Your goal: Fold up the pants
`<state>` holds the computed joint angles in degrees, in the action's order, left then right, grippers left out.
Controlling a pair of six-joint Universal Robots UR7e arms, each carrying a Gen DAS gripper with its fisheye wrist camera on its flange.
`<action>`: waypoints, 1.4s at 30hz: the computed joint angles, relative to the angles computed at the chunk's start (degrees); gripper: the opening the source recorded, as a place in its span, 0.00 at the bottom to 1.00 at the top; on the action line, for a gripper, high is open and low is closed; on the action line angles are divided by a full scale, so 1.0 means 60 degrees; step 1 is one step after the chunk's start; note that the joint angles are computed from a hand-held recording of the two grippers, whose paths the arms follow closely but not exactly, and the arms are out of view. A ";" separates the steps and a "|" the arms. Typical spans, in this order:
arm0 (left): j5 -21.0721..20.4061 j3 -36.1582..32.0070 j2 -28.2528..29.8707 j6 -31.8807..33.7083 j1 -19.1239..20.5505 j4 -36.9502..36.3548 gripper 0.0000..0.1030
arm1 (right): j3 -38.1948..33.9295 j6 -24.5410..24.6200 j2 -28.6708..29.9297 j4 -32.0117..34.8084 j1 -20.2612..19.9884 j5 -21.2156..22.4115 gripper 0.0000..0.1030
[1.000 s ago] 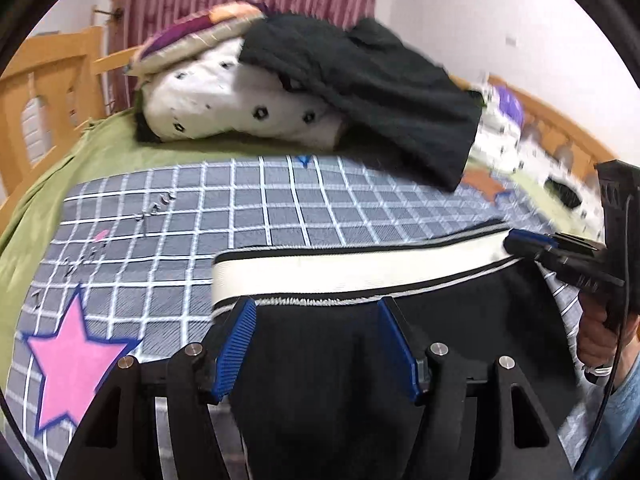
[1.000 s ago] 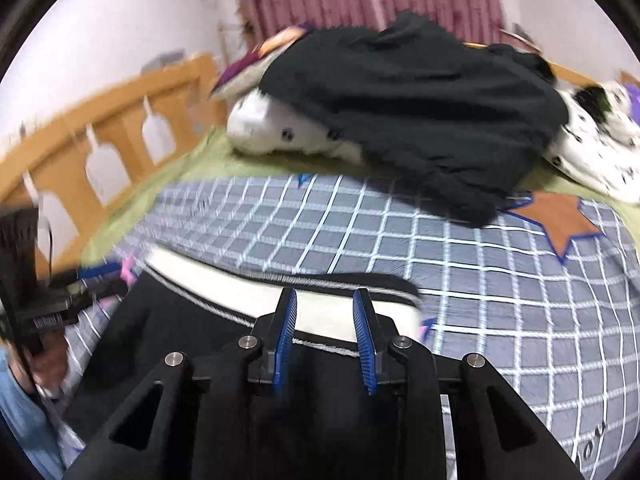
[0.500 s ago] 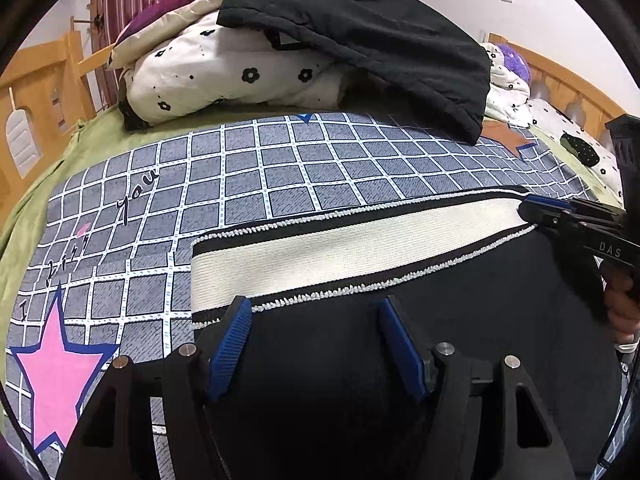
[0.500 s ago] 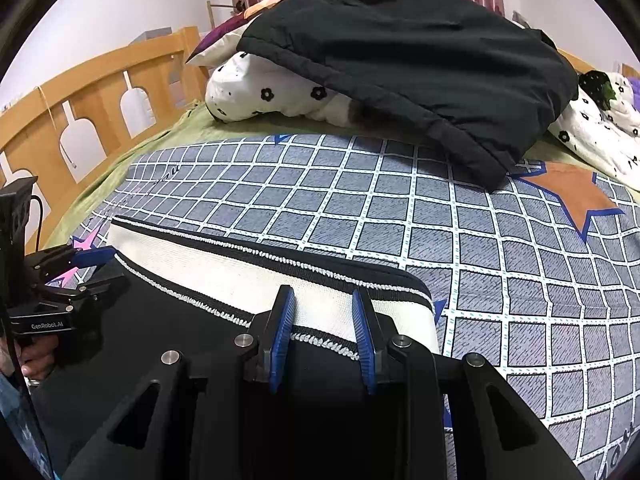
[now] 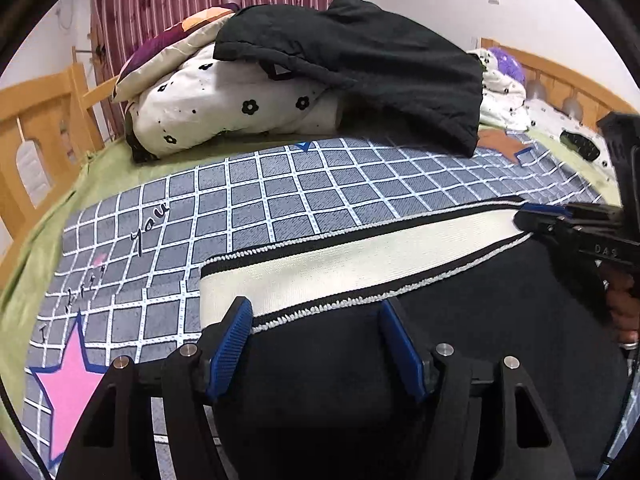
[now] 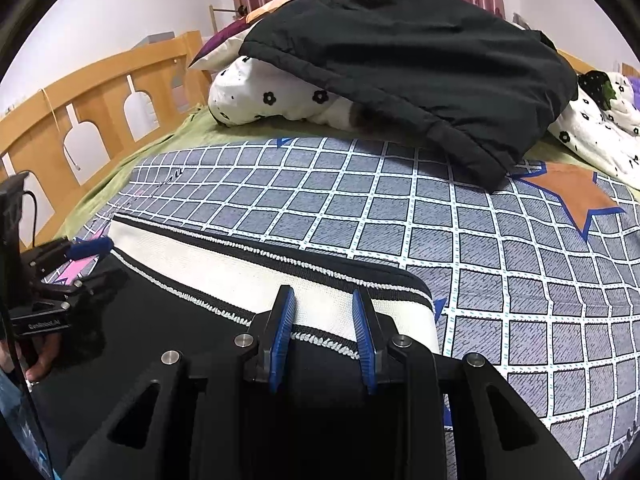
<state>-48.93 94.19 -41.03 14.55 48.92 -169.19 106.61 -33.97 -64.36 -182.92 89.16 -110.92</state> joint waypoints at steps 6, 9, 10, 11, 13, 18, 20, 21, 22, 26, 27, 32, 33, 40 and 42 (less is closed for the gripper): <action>-0.0054 -0.0031 0.0065 -0.0031 0.0082 0.0049 0.64 | 0.0001 -0.0068 0.0056 -0.0116 0.0044 -0.0087 0.28; -0.0119 -0.0052 0.0054 -0.0003 0.0112 0.0083 0.64 | 0.0004 -0.0086 0.0056 -0.0121 0.0047 -0.0093 0.28; -0.0120 -0.0034 0.0051 -0.0015 0.0104 0.0072 0.64 | 0.0006 -0.0080 0.0056 -0.0120 0.0047 -0.0087 0.28; -0.0099 -0.0031 0.0060 -0.0010 0.0095 0.0058 0.64 | 0.0009 -0.0084 0.0061 -0.0133 0.0053 -0.0093 0.28; -0.0051 -0.0013 0.0067 0.0015 0.0079 0.0022 0.64 | 0.0005 -0.0100 0.0068 -0.0146 0.0057 -0.0109 0.28; -0.0025 0.0012 0.0068 0.0051 0.0067 -0.0014 0.65 | 0.0017 -0.0120 0.0054 -0.0154 0.0049 -0.0094 0.28; -0.0026 0.0025 0.0068 0.0063 0.0066 -0.0037 0.65 | 0.0022 -0.0112 0.0053 -0.0154 0.0050 -0.0087 0.28; -0.0035 0.0032 0.0069 0.0076 0.0069 -0.0046 0.65 | 0.0022 -0.0112 0.0053 -0.0154 0.0050 -0.0087 0.28; -0.0057 0.0020 0.0075 0.0104 0.0078 -0.0044 0.66 | 0.0021 -0.0119 0.0058 -0.0162 0.0053 -0.0097 0.28; -0.0045 0.0023 0.0081 0.0093 0.0073 -0.0054 0.66 | 0.0019 -0.0116 0.0064 -0.0168 0.0058 -0.0108 0.28; -0.0041 0.0026 0.0082 0.0092 0.0071 -0.0057 0.66 | 0.0020 -0.0118 0.0064 -0.0173 0.0056 -0.0110 0.28; -0.0029 0.0028 0.0084 0.0081 0.0065 -0.0060 0.66 | 0.0024 -0.0113 0.0064 -0.0180 0.0057 -0.0105 0.28; -0.0029 0.0028 0.0084 0.0081 0.0065 -0.0060 0.66 | 0.0020 -0.0113 0.0065 -0.0178 0.0057 -0.0107 0.28; -0.0011 0.0031 0.0091 0.0085 0.0054 -0.0066 0.66 | 0.0020 -0.0109 0.0071 -0.0186 0.0061 -0.0116 0.28; -0.0010 0.0045 0.0089 0.0119 0.0053 -0.0079 0.66 | 0.0018 -0.0116 0.0074 -0.0191 0.0062 -0.0125 0.28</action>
<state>-48.99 94.46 -40.50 15.27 49.24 -169.66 106.72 -34.66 -63.92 -184.06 89.53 -111.68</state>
